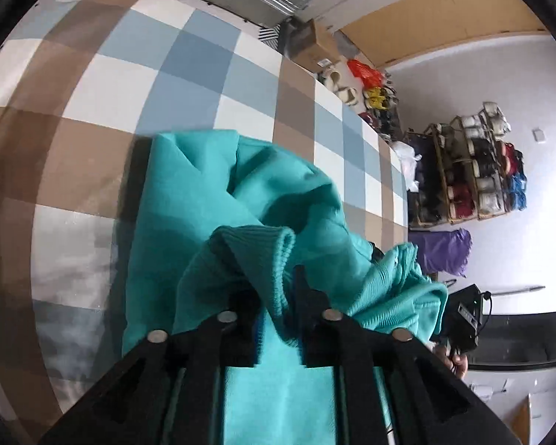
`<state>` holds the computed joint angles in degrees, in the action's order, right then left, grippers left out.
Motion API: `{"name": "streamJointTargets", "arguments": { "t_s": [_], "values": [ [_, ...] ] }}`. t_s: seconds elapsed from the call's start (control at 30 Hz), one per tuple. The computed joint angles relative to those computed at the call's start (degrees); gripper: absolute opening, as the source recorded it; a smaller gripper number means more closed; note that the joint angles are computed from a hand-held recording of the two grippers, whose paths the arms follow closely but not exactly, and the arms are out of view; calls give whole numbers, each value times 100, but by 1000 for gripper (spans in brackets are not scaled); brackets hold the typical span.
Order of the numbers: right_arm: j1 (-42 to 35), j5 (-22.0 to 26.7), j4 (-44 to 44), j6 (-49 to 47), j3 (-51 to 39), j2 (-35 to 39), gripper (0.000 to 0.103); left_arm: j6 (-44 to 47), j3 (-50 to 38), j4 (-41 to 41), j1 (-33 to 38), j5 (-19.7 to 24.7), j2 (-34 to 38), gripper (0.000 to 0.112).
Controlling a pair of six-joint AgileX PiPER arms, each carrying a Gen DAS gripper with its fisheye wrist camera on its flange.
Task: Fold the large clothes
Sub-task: 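Lift both held cuffs and fold the hoodie body over onto itself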
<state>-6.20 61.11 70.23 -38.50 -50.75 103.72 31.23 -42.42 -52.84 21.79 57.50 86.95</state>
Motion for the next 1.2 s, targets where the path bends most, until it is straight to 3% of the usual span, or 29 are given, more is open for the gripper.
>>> {"name": "streamJointTargets", "arguments": {
  "t_s": [0.03, 0.07, 0.1, 0.13, 0.17, 0.3, 0.37, 0.5, 0.57, 0.6, 0.63, 0.67, 0.7, 0.77, 0.87, 0.9, 0.97, 1.1, 1.2],
  "values": [
    [-98, 70, 131, -199, 96, 10, 30, 152, 72, 58, 11, 42, -216, 18],
    [-245, 19, 246, -472, 308, -166, 44, 179, 104, 163, 63, 110, -485, 37],
    [-326, -176, 237, -587, 458, -426, 68, 242, 172, 216, 156, 208, -738, 50],
    [-361, -398, 201, -712, 591, -716, 81, 109, 169, 389, 278, 362, -967, 73],
    [-442, -562, 137, -965, 752, -1069, 93, 115, 183, 432, 496, 496, -1110, 77],
    [-749, -456, -85, -1755, 1336, -1988, 93, 562, 555, 456, 1273, 1008, -1683, 79],
    [-620, -467, -322, -1811, 1532, -2276, 93, 505, 819, 854, 1163, 851, -1835, 79],
    [594, -1453, -1044, -1467, 1886, -2835, 93, 355, 1405, 1048, 480, 238, -1809, 79],
    [1135, -1814, -1086, -1465, 2054, -2865, 88, 525, 1636, 835, 354, -6, -2158, 76],
    [1554, -2242, -1206, -1226, 2141, -2965, 76, 618, 1667, 686, 387, 56, -2253, 68],
    [1873, -2595, -1407, -908, 2191, -3107, 65, 498, 1623, 685, 340, 120, -2316, 49],
    [1974, -2718, -1475, -818, 2232, -3233, 45, 325, 1528, 787, 203, 83, -2355, 21],
    [1996, -2707, -1454, -822, 2266, -3395, 30, 228, 1416, 909, 98, 133, -2488, 17],
    [2109, -2810, -1849, -441, 2328, -3949, 24, -23, 1173, 1174, -73, 155, -2969, 16],
    [2098, -2796, -2152, -248, 2420, -4890, 22, 406, 902, 722, 711, 685, -3467, 16],
    [1884, -2626, -2178, -280, 2400, -5187, 22, 417, 819, 658, 896, 703, -3550, 16],
    [1474, -2385, -2060, -436, 2309, -5307, 22, 352, 832, 658, 884, 310, -3399, 16],
    [1186, -2687, -1811, -730, 2243, -4163, 22, 693, 1190, 258, 711, -664, -2048, 16],
    [1651, -3391, -1765, -581, 2219, -3048, 23, 875, 1429, -102, 208, -1474, -1335, 16]
  ]
}}
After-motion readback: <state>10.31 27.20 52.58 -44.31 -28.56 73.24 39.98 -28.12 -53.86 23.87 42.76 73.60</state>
